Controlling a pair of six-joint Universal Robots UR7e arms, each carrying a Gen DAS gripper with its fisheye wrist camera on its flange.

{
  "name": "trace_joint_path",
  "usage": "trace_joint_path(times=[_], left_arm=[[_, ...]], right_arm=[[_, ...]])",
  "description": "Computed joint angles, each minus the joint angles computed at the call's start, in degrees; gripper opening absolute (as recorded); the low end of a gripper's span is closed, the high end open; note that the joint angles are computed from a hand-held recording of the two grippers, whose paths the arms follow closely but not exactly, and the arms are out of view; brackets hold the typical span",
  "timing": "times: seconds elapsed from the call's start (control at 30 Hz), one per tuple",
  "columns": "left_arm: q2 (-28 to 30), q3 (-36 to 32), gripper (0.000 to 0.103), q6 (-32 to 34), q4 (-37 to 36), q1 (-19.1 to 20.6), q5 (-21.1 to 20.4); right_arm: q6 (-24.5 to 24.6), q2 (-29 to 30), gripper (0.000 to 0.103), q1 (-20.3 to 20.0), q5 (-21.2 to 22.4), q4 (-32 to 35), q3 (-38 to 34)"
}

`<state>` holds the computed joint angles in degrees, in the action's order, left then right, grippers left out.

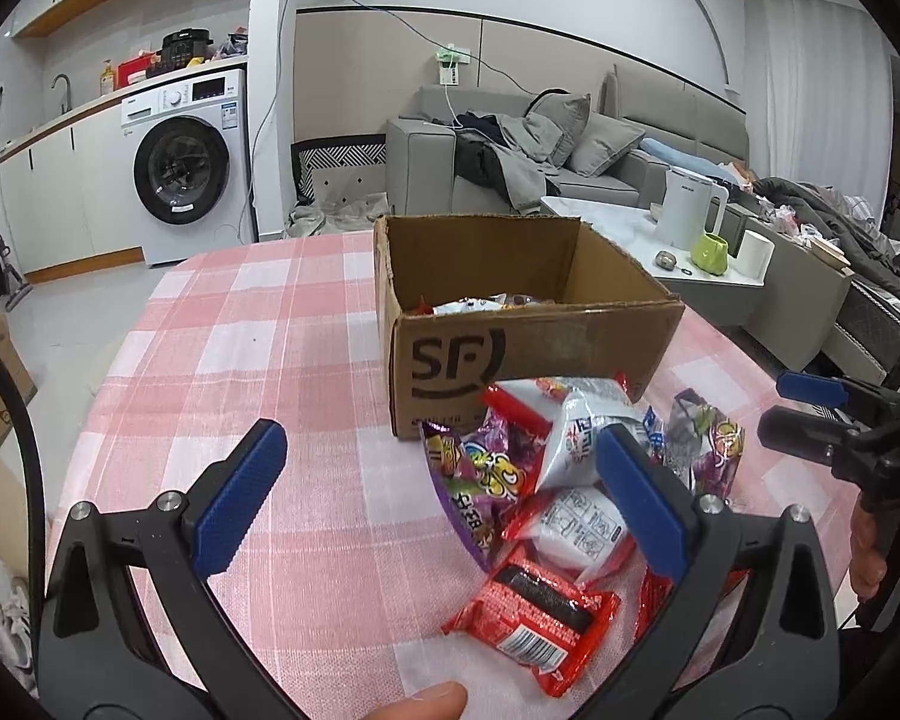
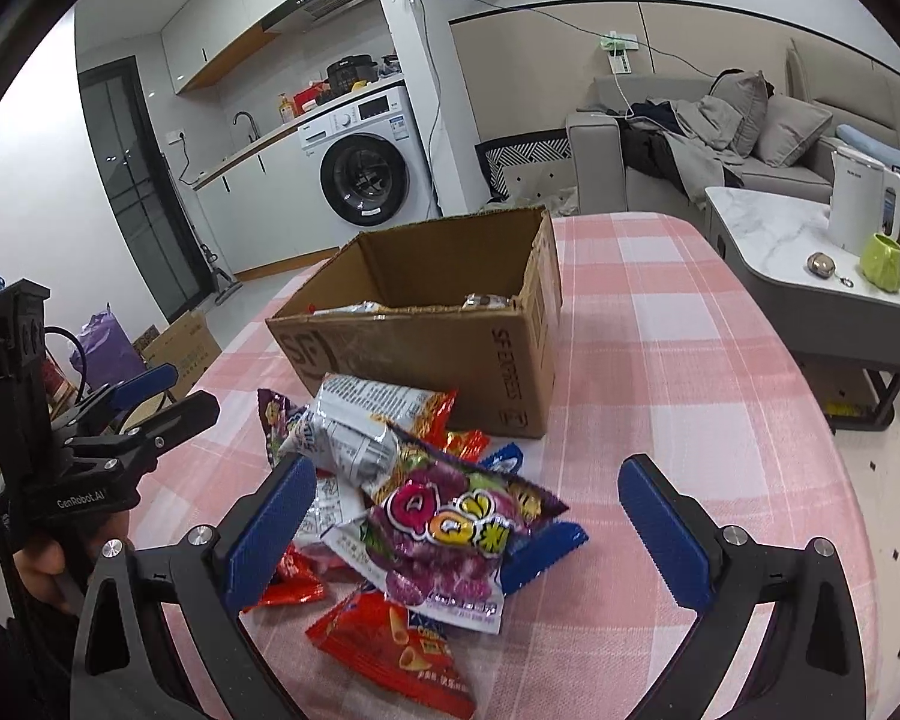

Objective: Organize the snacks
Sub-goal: 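Close the right tool on the purple QQ candy bag while the left tool approaches the red biscuit pack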

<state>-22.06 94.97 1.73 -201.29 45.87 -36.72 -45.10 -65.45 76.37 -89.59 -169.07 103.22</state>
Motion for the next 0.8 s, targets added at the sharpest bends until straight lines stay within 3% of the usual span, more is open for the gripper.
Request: trace_joint_path(times=[0.3, 0.8], left_arm=[[0.32, 1.59, 0.103, -2.75, 1.08, 0.01, 0.23], [1.03, 1.31, 0.103, -5.46, 6.1, 1.13, -1.3]], right_arm=[[-0.15, -0.16, 0.103, -1.04, -1.59, -1.74, 2.13], [5.06, 2.43, 0.102, -1.9, 0.53, 4.85, -1.83]])
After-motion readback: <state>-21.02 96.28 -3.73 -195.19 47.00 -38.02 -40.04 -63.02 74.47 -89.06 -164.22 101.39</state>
